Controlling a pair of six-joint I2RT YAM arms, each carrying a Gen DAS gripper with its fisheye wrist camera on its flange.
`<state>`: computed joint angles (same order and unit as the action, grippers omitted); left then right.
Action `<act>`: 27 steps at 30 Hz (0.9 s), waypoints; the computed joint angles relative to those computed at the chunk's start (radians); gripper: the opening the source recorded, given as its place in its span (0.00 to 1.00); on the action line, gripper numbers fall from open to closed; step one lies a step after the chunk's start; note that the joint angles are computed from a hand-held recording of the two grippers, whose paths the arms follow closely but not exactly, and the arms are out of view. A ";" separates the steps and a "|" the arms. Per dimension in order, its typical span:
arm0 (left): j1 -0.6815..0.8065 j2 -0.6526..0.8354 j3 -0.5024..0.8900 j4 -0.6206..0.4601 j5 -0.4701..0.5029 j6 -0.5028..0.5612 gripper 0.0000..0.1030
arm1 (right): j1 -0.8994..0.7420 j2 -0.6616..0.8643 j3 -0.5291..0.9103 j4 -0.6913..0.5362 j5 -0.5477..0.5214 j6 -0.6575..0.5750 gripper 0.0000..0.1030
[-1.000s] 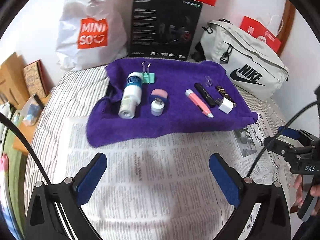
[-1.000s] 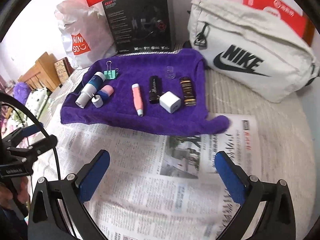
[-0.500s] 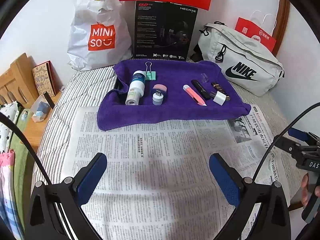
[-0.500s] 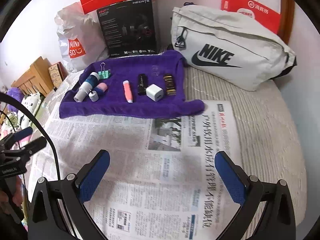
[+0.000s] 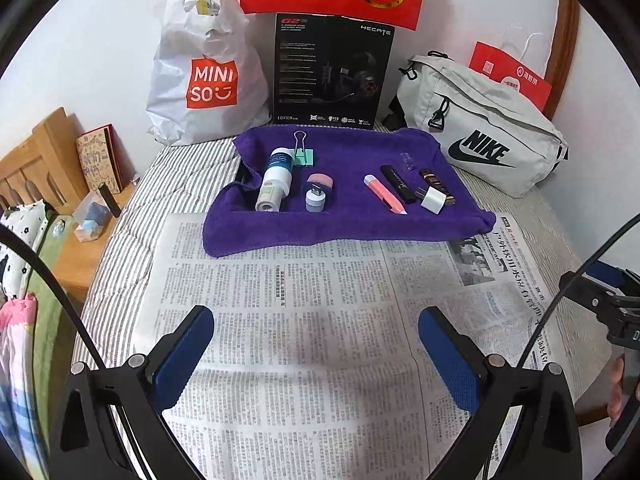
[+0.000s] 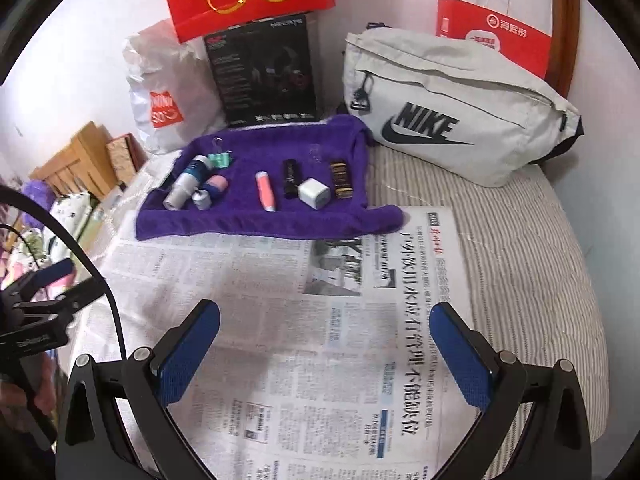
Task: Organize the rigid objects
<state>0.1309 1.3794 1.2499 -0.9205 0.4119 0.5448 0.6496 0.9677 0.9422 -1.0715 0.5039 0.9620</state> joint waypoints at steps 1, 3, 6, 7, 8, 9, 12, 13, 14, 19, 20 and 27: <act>0.000 -0.001 0.000 -0.001 -0.001 -0.001 1.00 | 0.008 0.007 0.009 -0.011 0.010 0.008 1.00; -0.001 -0.002 0.001 -0.002 -0.005 0.000 1.00 | 0.024 0.013 0.024 -0.025 0.022 0.020 1.00; 0.007 -0.002 0.008 -0.011 -0.002 0.005 1.00 | 0.038 0.020 0.040 -0.039 0.032 0.029 1.00; 0.012 0.000 0.012 -0.015 0.003 0.007 1.00 | 0.042 0.024 0.044 -0.044 0.035 0.030 1.00; 0.014 0.003 0.016 -0.017 0.004 0.009 1.00 | 0.048 0.026 0.048 -0.049 0.043 0.037 1.00; 0.017 0.006 0.021 -0.022 0.008 0.013 1.00 | 0.052 0.023 0.048 -0.049 0.045 0.040 1.00; 0.021 0.008 0.025 -0.028 0.016 0.014 1.00 | 0.062 0.031 0.060 -0.060 0.052 0.044 1.00; 0.023 0.007 0.027 -0.029 0.017 0.015 1.00 | 0.067 0.035 0.064 -0.064 0.056 0.048 1.00; 0.024 0.007 0.029 -0.030 0.017 0.015 1.00 | 0.067 0.039 0.066 -0.065 0.054 0.047 1.00; 0.034 0.016 0.049 -0.047 0.035 0.014 1.00 | 0.072 0.043 0.069 -0.072 0.058 0.055 1.00; 0.035 0.015 0.049 -0.047 0.036 0.014 1.00 | 0.071 0.044 0.070 -0.070 0.058 0.054 1.00; 0.031 0.019 0.054 -0.052 0.037 0.017 1.00 | 0.082 0.045 0.075 -0.078 0.065 0.067 1.00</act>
